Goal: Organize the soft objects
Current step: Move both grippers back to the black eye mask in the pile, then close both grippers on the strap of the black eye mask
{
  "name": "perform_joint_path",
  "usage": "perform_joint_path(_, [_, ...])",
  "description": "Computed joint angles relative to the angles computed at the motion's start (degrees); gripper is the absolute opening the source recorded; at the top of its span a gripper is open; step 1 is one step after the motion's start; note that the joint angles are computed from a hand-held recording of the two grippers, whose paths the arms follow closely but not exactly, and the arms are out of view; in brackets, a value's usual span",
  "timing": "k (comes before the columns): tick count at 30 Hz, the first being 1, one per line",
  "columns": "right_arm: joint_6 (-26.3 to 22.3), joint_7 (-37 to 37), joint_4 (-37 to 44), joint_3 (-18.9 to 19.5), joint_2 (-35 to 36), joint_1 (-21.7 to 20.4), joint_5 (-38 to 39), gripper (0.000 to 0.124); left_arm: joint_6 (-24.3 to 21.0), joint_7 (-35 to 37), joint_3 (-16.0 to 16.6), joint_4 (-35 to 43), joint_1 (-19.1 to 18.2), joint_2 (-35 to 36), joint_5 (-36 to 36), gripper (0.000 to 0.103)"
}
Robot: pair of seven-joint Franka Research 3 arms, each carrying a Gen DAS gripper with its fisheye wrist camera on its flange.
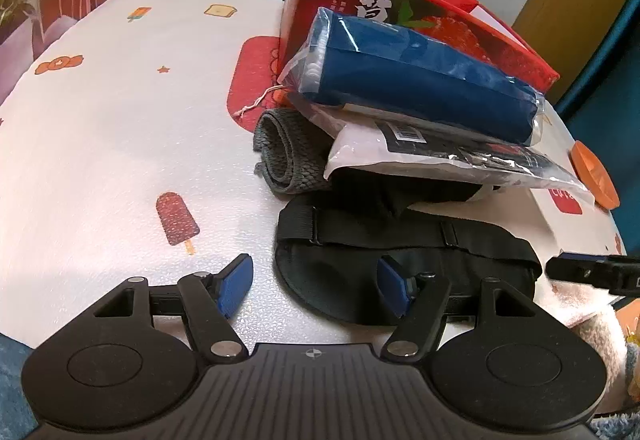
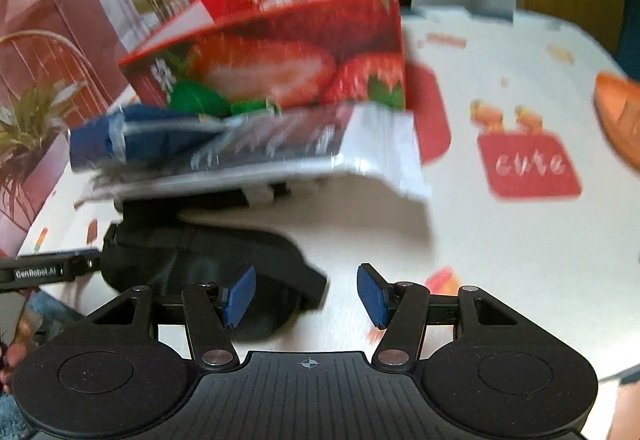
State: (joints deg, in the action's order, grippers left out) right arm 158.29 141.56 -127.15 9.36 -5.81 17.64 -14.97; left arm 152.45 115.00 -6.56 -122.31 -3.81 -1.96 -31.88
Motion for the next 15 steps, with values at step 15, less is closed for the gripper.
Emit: perform_joint_path(15, [3.08, -11.01, 0.72, -1.58, 3.50, 2.77, 14.38, 0.050, 1.30, 1.34, -0.22, -0.61, -0.29, 0.05, -0.30, 0.073])
